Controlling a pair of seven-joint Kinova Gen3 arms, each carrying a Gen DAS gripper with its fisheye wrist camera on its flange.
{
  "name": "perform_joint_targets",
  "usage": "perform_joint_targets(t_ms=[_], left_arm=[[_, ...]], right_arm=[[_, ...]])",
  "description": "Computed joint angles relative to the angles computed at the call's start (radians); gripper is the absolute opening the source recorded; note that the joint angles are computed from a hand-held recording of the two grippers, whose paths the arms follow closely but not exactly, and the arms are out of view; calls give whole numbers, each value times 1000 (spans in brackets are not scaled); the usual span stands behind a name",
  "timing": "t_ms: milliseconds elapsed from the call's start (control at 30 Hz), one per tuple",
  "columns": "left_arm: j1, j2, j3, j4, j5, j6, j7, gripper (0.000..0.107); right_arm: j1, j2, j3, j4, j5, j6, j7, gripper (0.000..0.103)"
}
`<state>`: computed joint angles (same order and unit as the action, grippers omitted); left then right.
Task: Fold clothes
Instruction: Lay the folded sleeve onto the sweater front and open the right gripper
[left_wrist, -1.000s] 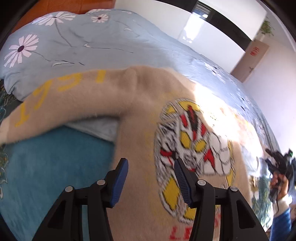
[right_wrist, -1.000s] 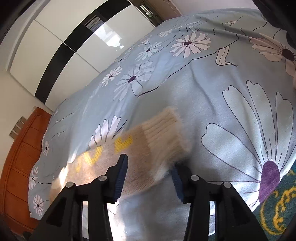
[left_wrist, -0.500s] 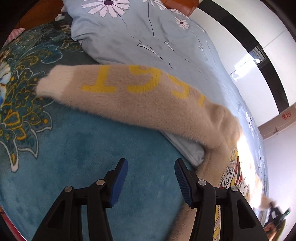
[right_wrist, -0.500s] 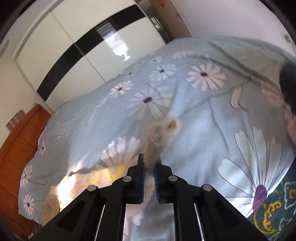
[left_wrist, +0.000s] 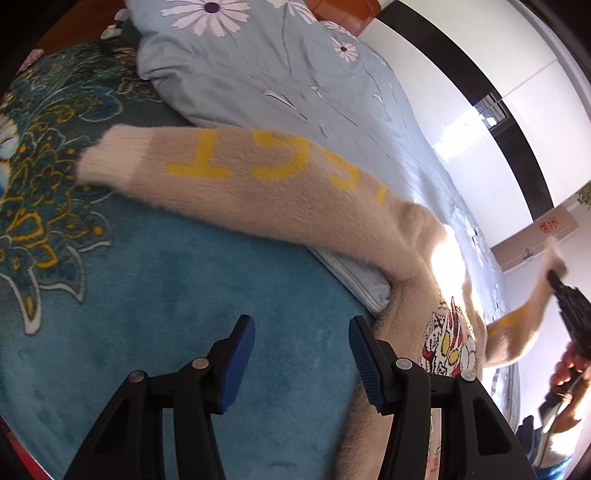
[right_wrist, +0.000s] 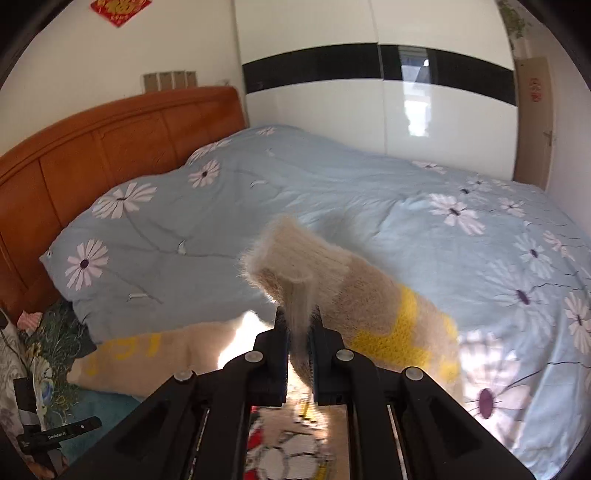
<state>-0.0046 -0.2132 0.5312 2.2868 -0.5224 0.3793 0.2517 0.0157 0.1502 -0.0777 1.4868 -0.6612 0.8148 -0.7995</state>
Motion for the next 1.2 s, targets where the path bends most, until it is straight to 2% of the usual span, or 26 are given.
perform_joint_targets(t_ms=[33,133,233,333,433,467,533,600,633,700,800,867,967,1100,1200], left_arm=[[3,-12,-8,9,9,0,-3,57],[40,-56,-92,50,71,-16,-92,57],[27,-87,-116,91,123,-50,-144,57],[25,-99,-132,110,166,-60,-204,57],[18,-107,-128,118,200,-54,-260,57],[10,-102,-125,117,210,-53,-275,57],[0,-99,-124,110,243,-57,-300,57],[-13,-93,-118,103,273,-67,-324,57],[-20,-87,-112,97,285,-71,-334,57],[-42,-82,-80,62,290,-43,-355,57],[-53,-30,-60,-5,268,-33,-393,57],[-42,24,-53,-78,235,-17,-407,57],[-1,98,-51,-201,166,38,-437,57],[64,230,-69,-379,80,74,-494,57],[114,352,-83,-517,40,108,-574,57]], right_arm=[[-39,6,-14,21,35,-23,-34,9],[-141,36,-62,66,155,-84,-146,9],[-280,55,-35,122,277,-129,-243,9],[-313,69,-67,162,388,-172,-336,9],[-344,87,-51,167,413,-173,-372,12],[-363,86,-26,173,394,-177,-355,13],[-400,82,33,183,322,-176,-289,21],[-367,87,18,176,248,-139,-207,38],[-327,86,-17,174,220,-123,-167,41],[-234,82,-92,174,151,-89,-85,44],[-95,66,-135,152,29,13,32,44],[-3,56,-120,136,-53,67,111,44],[63,55,-20,92,-98,100,162,44],[129,100,55,-16,-34,95,92,44],[165,159,55,-105,25,147,48,44]])
